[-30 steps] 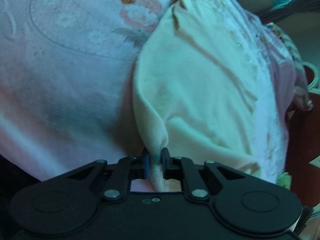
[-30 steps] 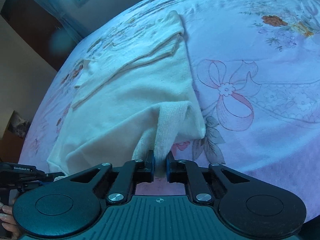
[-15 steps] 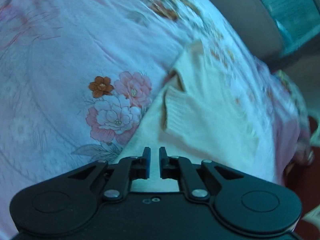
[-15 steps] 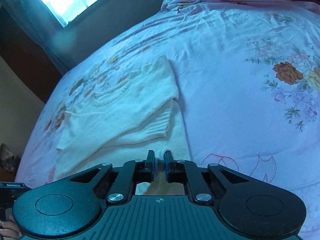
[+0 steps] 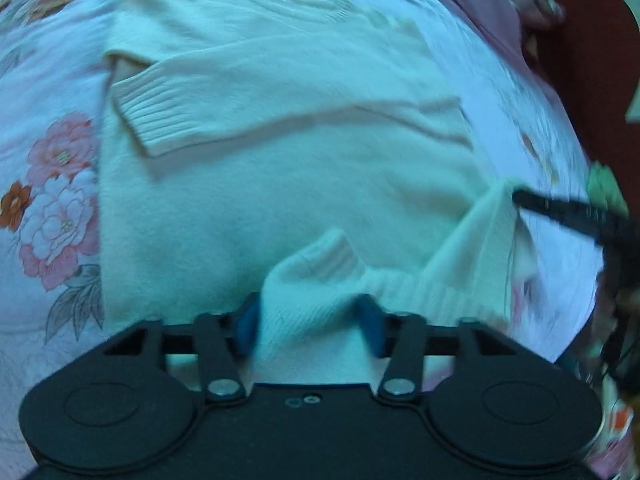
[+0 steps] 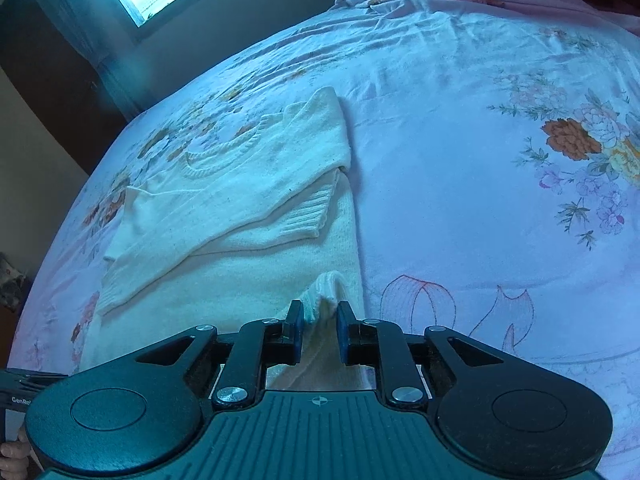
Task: Fold small clothes
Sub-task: 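Carry the held hem over onto the collar with both grippers, then open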
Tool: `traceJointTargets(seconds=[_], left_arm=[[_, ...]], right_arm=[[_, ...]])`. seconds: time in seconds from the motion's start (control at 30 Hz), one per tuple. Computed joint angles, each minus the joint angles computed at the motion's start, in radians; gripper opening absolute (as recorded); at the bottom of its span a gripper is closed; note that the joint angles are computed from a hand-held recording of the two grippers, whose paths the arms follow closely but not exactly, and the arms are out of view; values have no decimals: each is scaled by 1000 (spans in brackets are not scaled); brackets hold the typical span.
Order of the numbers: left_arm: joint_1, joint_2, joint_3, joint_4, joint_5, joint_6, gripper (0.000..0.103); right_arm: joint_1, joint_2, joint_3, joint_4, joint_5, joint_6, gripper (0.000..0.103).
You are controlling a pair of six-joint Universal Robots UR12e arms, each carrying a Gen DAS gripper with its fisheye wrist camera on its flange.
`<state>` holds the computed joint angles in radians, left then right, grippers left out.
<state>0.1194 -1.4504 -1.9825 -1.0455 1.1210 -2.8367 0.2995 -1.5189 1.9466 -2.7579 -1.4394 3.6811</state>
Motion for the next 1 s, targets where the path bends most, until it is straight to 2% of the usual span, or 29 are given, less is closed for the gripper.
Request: traceJointTargets(seconds=[0.03,0.07,0.17,0.23,0.27,0.3,0.33,0.43,0.53,0.63,0.67,0.7,0.73,0.83,0.87,0.9,0.97,1.0], left_arm=[[0,6,-4,2,-2,3,14],[0,12,-11,26,-8,-5,12],[3,36,-51,174,-5,-68,10],[16,46,-84,337,-9,-205,10],[22,45,-100,432,9,-308,10],[26,44,-109,488,43,-385,10],[24,37,-109,502,80,-419,11],[14,8,-87,405,170,-418,16],[18,4,-101,427,163,-401,25],[28,-6,-94,428,113,-409,40],[30,-10,-92,430,103,-400,43],[30,-12,-92,432,101,-388,44],[29,-14,-91,435,96,-382,44],[30,-18,-96,453,94,-385,39],[29,-18,-96,457,98,-387,35],[29,-16,-97,459,98,-385,31],[27,-11,-100,462,107,-374,17],[27,-8,-102,466,107,-367,16]], right_arm=[[0,-4,2,1,-12,-3,17],[-2,-6,4,0,-15,-1,17],[-8,-13,9,-9,-27,10,17],[-11,-13,11,-18,-25,5,17],[-11,-11,10,-15,-27,1,17],[-11,-9,8,-12,-29,0,17],[-11,-7,8,-14,-27,1,17],[-9,7,0,-8,-25,-6,17],[-6,22,-9,-5,-22,-21,17],[-6,40,-23,1,-7,-36,21],[-7,46,-29,5,-4,-43,34],[-4,53,-37,7,-13,-49,52],[-2,59,-40,-1,-19,-56,56],[6,79,-63,12,-31,-115,56],[10,84,-67,11,-35,-132,48],[14,87,-73,18,-43,-152,35],[21,90,-82,34,-46,-194,22],[22,91,-83,37,-42,-214,20]])
